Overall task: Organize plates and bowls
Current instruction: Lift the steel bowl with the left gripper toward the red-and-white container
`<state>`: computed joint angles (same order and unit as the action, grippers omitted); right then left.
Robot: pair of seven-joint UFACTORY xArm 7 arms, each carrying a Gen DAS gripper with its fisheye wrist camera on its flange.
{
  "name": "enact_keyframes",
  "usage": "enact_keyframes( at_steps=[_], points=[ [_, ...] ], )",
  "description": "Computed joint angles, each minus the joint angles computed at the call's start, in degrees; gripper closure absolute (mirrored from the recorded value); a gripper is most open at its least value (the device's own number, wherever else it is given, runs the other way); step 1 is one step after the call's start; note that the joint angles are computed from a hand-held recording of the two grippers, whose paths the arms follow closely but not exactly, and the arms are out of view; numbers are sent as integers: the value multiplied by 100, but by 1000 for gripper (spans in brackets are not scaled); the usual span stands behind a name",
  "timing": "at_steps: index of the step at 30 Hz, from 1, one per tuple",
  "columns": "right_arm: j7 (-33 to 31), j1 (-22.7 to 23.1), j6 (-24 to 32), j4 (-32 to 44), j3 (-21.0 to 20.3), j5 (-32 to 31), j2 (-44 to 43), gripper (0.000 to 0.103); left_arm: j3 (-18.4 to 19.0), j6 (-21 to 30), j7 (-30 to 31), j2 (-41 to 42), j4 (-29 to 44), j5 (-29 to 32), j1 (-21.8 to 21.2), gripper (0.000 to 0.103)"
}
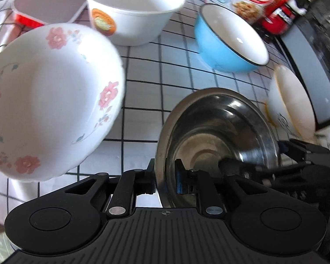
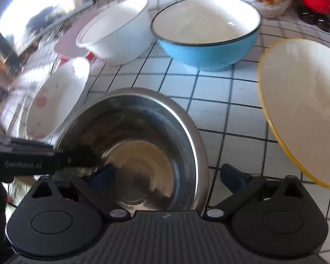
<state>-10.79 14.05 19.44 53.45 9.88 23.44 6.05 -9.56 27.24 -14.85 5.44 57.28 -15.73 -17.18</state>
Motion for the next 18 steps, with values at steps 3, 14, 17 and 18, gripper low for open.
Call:
enact_keyframes(
  at_steps=[3,14,17,18],
  points=[
    [784,106,-213,-357,-90,-305,-291,28,-24,90,378,-13,45,-239,55,85],
    [3936,332,-475,-345,-198,-3545,-525,65,85,-226,518,-466,-228,162,55,86],
    [4061,404,-521,-87,-113,-3796,-464,65,213,-493,630,-968,-597,-159,132,86],
    [4017,443,-542,60,-79,-3726,-367,65,276,-545,648,-1114,-693,-217,165,86]
  ],
)
